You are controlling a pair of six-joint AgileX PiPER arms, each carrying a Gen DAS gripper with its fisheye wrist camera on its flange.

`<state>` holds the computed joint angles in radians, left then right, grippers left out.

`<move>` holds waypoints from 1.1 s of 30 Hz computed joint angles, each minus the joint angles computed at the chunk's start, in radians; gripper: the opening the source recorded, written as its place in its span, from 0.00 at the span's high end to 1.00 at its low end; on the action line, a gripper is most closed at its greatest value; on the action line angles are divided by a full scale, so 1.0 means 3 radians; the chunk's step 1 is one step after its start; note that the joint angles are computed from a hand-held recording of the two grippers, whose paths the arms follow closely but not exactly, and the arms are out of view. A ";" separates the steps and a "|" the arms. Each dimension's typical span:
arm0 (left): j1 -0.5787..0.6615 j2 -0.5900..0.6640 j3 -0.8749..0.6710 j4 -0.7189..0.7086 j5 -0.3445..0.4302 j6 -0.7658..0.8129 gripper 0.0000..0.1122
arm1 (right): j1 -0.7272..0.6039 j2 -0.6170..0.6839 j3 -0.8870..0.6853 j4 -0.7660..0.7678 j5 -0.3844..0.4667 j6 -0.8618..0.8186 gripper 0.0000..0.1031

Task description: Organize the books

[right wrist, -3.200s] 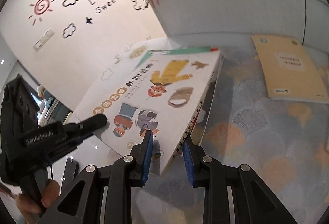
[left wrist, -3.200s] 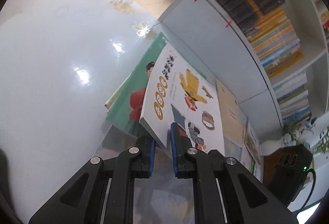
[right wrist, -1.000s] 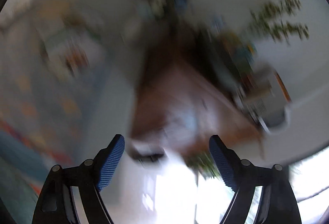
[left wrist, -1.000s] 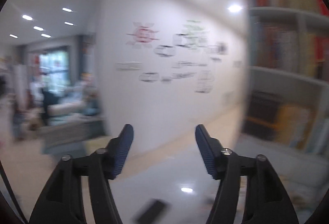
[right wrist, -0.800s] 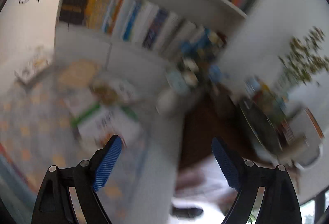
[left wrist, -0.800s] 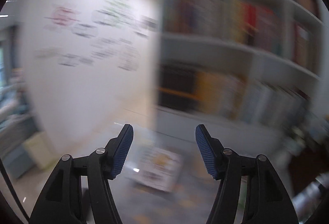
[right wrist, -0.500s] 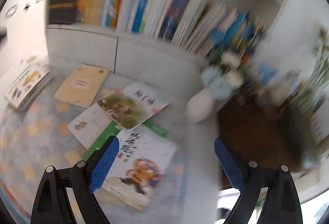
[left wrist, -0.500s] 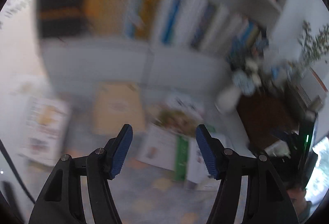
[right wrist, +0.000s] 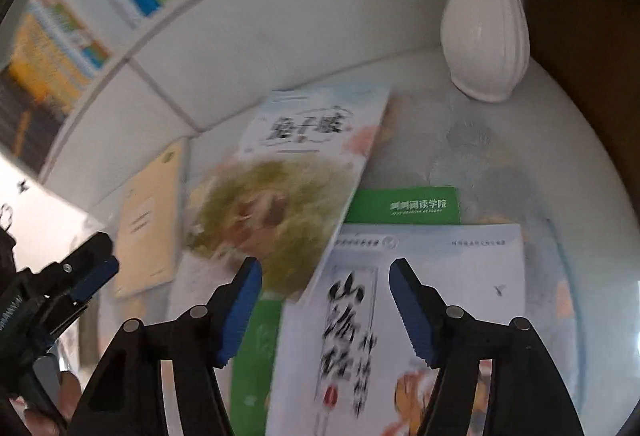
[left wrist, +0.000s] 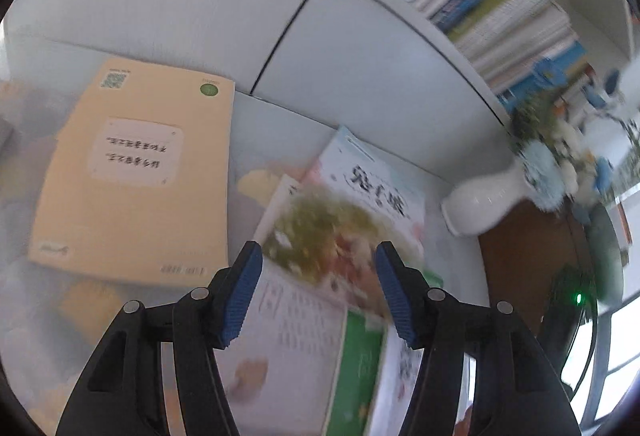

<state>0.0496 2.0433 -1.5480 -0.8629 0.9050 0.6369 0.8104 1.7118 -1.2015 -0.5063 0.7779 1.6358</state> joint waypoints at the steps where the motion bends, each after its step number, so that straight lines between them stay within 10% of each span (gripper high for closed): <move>1: -0.0047 0.0075 -0.0055 0.0033 -0.0051 -0.0058 0.50 | -0.0066 0.0076 0.0010 -0.0020 -0.0097 0.0034 0.38; 15: -0.0316 0.0585 -0.0407 -0.0022 -0.0036 -0.0158 0.46 | -0.0068 0.0581 -0.0458 -0.0176 0.0013 -0.0522 0.40; 23: -0.0243 0.0525 -0.0503 0.0114 -0.0457 -0.0483 0.46 | -0.0035 0.0521 -0.0357 -0.0147 -0.0142 -0.0639 0.44; 33: -0.0300 0.0850 -0.0848 0.0283 -0.0097 -0.0559 0.46 | -0.0076 0.0684 -0.0512 -0.0330 -0.0140 -0.0457 0.37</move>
